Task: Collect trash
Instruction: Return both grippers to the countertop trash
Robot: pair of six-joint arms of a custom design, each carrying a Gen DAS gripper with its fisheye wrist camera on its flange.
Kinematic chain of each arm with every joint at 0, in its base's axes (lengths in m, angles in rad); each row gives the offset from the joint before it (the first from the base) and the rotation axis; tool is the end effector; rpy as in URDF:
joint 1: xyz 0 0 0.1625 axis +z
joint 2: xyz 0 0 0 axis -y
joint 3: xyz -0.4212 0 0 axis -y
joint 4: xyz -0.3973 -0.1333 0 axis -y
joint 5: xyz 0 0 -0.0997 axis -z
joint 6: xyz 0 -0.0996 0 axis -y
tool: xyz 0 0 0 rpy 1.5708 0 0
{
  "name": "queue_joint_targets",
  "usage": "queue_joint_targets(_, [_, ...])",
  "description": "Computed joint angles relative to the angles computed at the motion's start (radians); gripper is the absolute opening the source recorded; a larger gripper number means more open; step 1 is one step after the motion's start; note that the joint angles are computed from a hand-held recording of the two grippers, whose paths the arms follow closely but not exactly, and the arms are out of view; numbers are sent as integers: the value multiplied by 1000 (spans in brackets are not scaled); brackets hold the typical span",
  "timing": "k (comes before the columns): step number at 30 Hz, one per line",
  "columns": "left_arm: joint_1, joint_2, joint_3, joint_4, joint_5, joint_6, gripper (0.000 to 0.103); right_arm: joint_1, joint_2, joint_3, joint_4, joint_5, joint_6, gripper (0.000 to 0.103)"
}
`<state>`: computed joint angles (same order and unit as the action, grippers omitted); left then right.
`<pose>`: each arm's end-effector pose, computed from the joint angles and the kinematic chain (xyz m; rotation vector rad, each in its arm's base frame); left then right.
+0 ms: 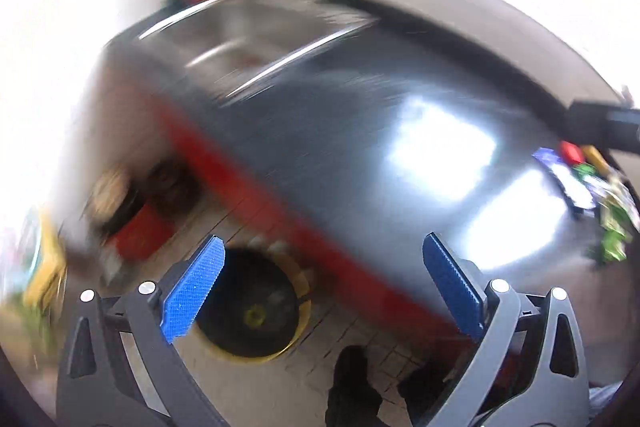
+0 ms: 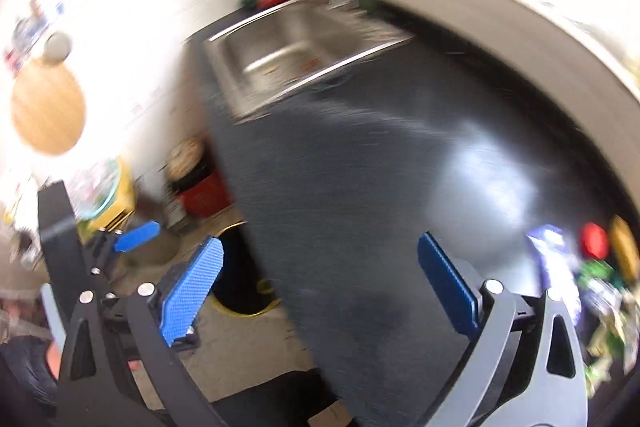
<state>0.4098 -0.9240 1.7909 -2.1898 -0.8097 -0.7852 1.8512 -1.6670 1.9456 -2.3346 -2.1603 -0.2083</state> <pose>-0.4606 -0.4203 0.1014 0.5759 2.3771 -0.6366 0.2045 -0.4285 0.4458 0.4223 -2.4699 0.6453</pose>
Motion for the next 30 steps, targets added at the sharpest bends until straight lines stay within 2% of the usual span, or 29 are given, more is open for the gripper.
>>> queue_joint_targets(2, [-8,86,-91,-89,-58,158,96,-20,-88,27,-38,-83,15,95])
queue_joint_targets(6, [-33,263,-297,-174,-182,394,96,-74,-270,79,-91,-244,48,95])
queue_joint_targets(10, [-72,409,-475,-173,-290,538,96,-149,-434,119,-110,-319,72,95])
queue_joint_targets(12, [-86,456,-536,-155,-323,573,96,-201,-511,136,-121,-320,68,95])
queue_joint_targets(13, [-92,479,-566,-144,-339,586,96,-202,-544,143,-106,-332,81,95])
queue_joint_targets(15, [-105,518,-619,-112,-359,603,96,-238,-600,152,-88,-333,94,95])
queue_joint_targets(19, [-117,549,-660,-67,-394,596,96,-345,-680,155,-59,-259,86,95])
queue_joint_targets(23, [-118,579,-698,-15,-395,564,96,-386,-694,158,-41,-224,100,95])
queue_joint_targets(30, [-110,654,-800,69,-345,509,96,-547,-675,149,-56,-74,68,95])
